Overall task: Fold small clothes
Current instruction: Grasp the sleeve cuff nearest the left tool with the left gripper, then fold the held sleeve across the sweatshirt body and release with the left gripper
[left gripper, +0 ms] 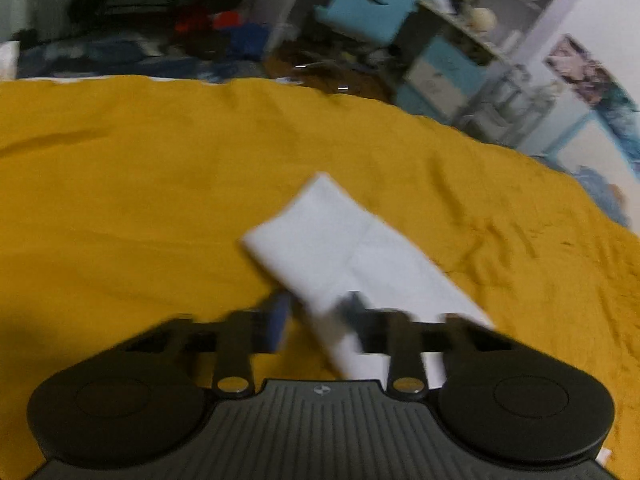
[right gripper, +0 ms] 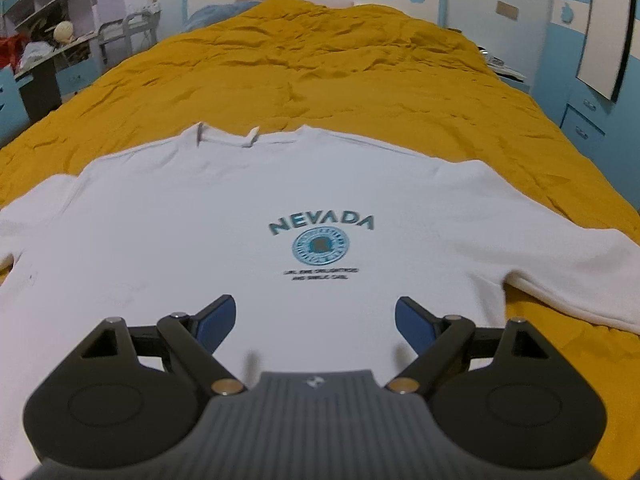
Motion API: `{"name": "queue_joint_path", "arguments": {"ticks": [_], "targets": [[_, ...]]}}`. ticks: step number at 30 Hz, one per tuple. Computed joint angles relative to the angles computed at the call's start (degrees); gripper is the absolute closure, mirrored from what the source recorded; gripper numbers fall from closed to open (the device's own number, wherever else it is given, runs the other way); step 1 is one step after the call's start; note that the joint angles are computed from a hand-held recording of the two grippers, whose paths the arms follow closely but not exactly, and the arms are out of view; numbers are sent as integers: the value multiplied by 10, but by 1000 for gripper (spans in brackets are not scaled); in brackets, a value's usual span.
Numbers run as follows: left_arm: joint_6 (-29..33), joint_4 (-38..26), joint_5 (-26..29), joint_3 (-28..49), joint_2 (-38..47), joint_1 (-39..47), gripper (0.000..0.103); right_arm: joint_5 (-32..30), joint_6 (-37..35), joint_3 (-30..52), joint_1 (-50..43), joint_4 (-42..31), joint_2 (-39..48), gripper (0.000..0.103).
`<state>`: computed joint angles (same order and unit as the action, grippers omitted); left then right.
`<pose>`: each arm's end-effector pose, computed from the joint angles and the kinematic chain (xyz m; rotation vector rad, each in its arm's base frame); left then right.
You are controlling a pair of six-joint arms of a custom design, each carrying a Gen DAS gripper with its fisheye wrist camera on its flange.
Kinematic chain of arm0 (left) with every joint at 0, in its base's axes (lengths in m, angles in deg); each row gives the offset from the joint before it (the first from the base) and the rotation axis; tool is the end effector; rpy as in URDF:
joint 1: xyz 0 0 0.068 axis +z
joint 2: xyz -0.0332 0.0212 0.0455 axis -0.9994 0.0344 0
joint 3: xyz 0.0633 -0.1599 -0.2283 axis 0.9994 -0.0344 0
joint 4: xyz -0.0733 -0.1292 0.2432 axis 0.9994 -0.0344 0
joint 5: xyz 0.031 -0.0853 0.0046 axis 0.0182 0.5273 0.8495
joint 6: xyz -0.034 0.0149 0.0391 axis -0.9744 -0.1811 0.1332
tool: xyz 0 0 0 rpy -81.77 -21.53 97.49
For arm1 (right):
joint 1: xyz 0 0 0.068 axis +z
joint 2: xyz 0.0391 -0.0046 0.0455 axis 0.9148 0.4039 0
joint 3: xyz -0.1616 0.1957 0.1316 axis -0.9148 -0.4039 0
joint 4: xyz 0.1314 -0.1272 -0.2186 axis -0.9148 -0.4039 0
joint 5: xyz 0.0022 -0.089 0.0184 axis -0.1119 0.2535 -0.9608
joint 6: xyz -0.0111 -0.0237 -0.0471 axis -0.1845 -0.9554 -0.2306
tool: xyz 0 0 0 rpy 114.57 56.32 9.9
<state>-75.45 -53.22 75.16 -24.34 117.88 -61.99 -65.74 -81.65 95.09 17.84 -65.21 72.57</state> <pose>0.1970 0.0965 0.1675 -1.2764 2.0302 -0.0948 0.2578 -0.2613 0.1599 -0.0454 2.3812 0.0158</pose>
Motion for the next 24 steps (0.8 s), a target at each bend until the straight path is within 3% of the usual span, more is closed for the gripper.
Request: {"name": "queue_joint_path", "arguments": {"ticks": [2,3,6,9,12,17,21,24], "targets": [[5,14,-30,4,10,-28,93,5,0,-6,5,2,-2,20],[8,6,-81,6,-3,-69,93,8,2,-8,7,0,-3,20],[19,1,-146,-3,-56,-147,94,10,5,-10,10,-11,-5,20],[23,-36,-251,27,-82,-307,94,4,2,-16,10,-16,-13,20],[22,-63,-316,80,-54,-465,94,0,1,-20,11,-29,-23,20],[45,-85,-352,188,60,-649,95,-7,1,-30,11,-46,-42,20],[58,-84,-361,242,139,-736,95,-11,6,-37,2,-50,-53,21],[89,-72,-334,271,199,-763,95,-13,11,-44,-6,-53,-60,21]]}}
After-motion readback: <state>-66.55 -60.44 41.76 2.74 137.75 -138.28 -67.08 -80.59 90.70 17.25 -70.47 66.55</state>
